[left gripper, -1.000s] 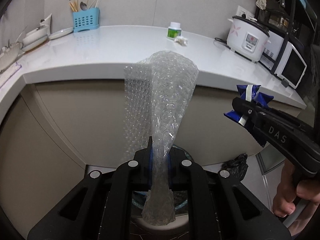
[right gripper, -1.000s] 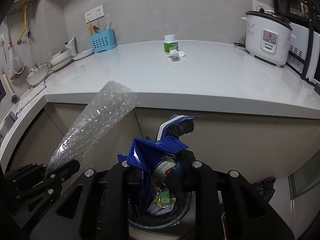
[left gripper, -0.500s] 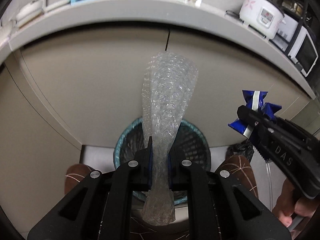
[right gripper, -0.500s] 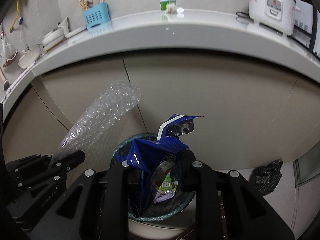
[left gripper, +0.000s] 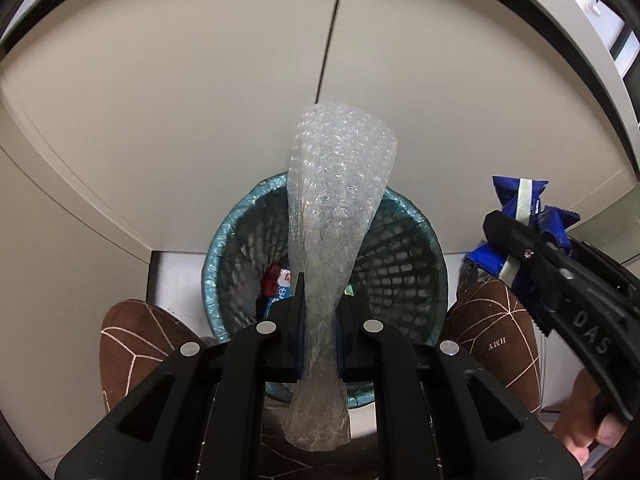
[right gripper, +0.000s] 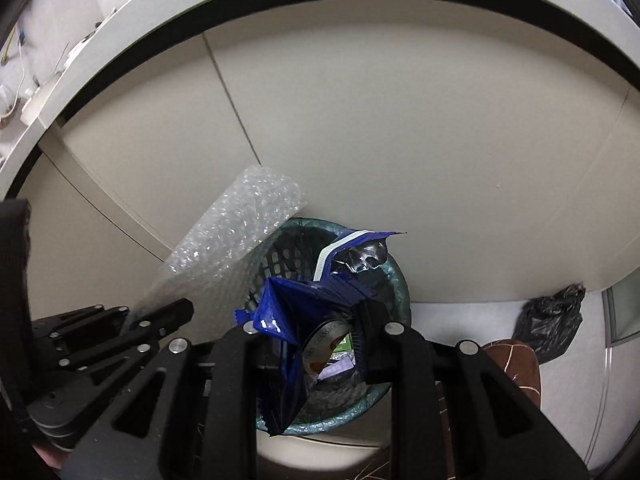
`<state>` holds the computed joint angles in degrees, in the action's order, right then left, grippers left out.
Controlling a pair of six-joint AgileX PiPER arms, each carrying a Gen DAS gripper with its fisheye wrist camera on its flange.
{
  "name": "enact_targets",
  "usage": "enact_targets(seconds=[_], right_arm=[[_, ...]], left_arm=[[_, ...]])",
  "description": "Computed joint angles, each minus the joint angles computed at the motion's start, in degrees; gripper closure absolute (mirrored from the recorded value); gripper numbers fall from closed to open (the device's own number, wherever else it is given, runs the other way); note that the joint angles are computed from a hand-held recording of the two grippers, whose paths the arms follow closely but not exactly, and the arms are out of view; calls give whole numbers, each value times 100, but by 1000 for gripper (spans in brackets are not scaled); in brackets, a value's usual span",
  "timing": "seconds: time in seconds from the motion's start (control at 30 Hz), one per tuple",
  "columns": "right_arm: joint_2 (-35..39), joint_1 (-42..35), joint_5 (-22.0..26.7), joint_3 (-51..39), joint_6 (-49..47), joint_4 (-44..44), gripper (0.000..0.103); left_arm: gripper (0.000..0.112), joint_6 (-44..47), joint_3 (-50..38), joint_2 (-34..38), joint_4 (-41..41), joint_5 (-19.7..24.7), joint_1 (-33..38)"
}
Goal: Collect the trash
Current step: 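Lower the bubble wrap and blue wrapper over the bin with both tools, then open the left tool to drop the bubble wrap while the right tool releases the blue wrapper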
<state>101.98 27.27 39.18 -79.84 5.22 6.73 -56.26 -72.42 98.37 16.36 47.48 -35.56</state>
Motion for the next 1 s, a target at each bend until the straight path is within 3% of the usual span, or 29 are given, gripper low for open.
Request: enact_targets(seconds=[0.53,0.8,1.0], right_arm=[[104,-215,139,-48,106,-23,81],[249,-214,239,-201,139,20,81],[260,-259,190,-162,71,47,81]], left_arm=[[97,771,-138,597,-503,-467,281],[69,847,-64,698,-596,-723,356],[57,780,-2,595,-518,-791,344]])
